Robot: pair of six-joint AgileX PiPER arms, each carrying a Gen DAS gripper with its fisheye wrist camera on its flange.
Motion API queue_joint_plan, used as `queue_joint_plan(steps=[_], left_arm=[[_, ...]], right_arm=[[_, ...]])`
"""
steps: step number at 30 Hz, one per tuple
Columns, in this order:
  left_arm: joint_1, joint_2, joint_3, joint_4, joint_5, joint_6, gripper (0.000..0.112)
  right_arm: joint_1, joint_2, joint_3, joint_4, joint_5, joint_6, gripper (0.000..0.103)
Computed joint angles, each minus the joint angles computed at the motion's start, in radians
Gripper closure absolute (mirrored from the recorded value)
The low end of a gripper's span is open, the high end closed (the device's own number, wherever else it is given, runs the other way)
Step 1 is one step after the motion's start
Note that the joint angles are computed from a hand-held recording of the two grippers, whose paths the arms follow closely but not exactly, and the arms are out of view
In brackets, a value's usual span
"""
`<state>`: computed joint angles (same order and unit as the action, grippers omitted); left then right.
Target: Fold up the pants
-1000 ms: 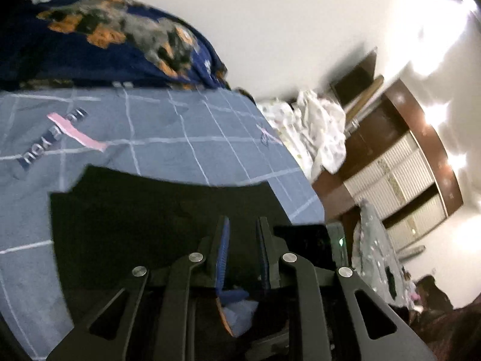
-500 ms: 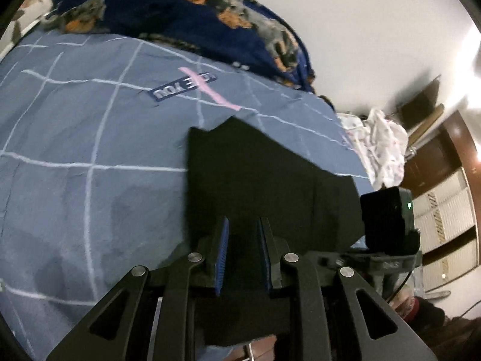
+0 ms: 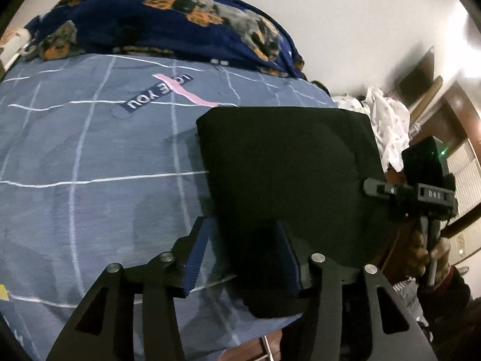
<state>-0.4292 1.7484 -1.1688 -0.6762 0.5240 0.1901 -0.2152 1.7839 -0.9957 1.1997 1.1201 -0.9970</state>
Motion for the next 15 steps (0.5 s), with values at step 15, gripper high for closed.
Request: queue_joint_plan(steps=[15], left_arm=[[-0.127, 0.257, -0.300, 0.126, 0.135, -0.163, 0.052]], right_arm=[[-0.397, 0.197, -0.043, -0.021, 0.082, -0.073, 0.090]])
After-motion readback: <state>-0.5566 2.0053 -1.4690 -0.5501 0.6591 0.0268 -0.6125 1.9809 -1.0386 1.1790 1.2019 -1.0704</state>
